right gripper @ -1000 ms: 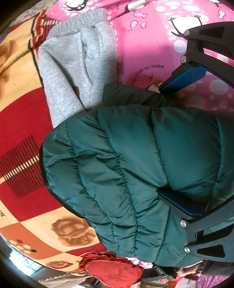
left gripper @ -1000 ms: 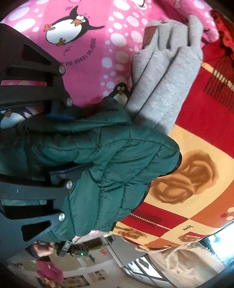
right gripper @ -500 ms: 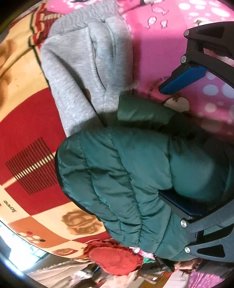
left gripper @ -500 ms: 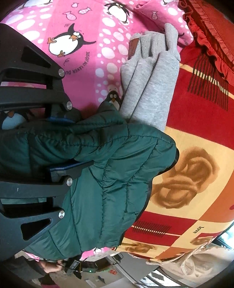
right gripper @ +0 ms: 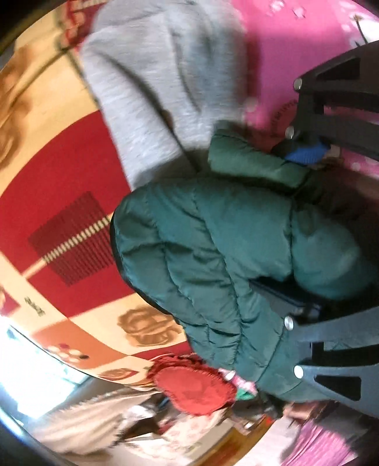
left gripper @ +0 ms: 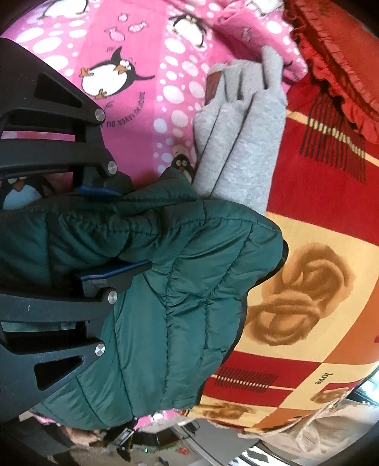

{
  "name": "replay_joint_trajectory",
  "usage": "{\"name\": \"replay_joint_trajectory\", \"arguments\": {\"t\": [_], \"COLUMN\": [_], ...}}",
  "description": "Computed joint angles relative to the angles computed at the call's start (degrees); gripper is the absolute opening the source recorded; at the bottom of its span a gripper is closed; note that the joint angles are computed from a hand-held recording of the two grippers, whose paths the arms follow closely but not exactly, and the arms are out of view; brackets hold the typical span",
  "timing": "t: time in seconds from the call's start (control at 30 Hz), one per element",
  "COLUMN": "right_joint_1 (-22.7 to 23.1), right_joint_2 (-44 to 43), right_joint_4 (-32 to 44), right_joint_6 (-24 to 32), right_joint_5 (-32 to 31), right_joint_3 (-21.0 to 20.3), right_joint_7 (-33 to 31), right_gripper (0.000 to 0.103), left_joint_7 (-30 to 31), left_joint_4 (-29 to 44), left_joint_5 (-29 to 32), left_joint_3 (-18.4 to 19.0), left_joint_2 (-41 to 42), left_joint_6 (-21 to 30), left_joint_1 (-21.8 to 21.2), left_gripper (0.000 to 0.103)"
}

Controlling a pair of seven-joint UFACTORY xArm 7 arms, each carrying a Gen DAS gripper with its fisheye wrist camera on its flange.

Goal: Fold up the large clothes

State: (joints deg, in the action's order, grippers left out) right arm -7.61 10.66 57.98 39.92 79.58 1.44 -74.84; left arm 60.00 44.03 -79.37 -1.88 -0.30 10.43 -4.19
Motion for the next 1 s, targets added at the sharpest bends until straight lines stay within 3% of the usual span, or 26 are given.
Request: {"name": "replay_joint_trajectory", "arguments": {"t": [0.07,0.17,0.33,0.5,0.67,0.8,0.9,0.93,1.0], "right_joint_1": [1.05,2.08,5.24,8.68,10.62,10.46,10.64,10.65,10.09], "right_joint_2": [-1.68,-5.08,-15.33,-26.06,-36.45,-40.85,-36.17,-32.74,-25.99], "right_joint_4": [-0.95,-2.53,-7.67,-14.45,-21.82,-26.34,-25.35,-23.99,-20.86], "right_joint_6": [-3.11,-5.54,-8.04,-8.52,-6.19,-2.69,-2.39,-2.54,-3.83], "right_joint_5": [-0.53,-0.09,1.1,-0.65,-4.12,-8.73,-11.76,-12.55,-14.65], "right_joint_3": [0.33,0.29,-0.83,-3.52,-7.85,-11.95,-12.91,-12.76,-11.23], "right_joint_7": [-0.27,-0.7,-0.42,1.91,5.01,8.65,11.3,12.73,16.61], "right_gripper": [0.052,0.038,0.031,0.03,0.03,0.03,0.03,0.03,0.034], "left_joint_7": [-1.96,-6.88,-15.84,-25.83,-29.55,-33.9,-38.9,-41.53,-49.63], "left_joint_4": [-0.78,-3.54,-9.15,-16.89,-25.19,-28.05,-27.68,-27.46,-25.83], "left_joint_5": [2.71,8.42,16.9,25.27,27.88,31.79,37.42,39.47,48.13], "left_joint_3": [-0.89,-1.9,-1.75,-4.24,-0.3,0.15,-3.87,-6.64,-16.31], "left_joint_2": [-0.76,-3.62,-11.76,-24.9,-40.69,-44.64,-40.85,-39.07,-33.42], "left_joint_6": [-3.65,-10.14,-11.12,-7.76,-1.13,3.51,4.88,4.33,3.15], "left_joint_1": [-0.92,-3.03,-3.45,-0.14,-1.1,-0.89,1.23,2.92,10.73], "left_gripper": [0.027,0.023,0.02,0.02,0.02,0.02,0.021,0.022,0.026]}}
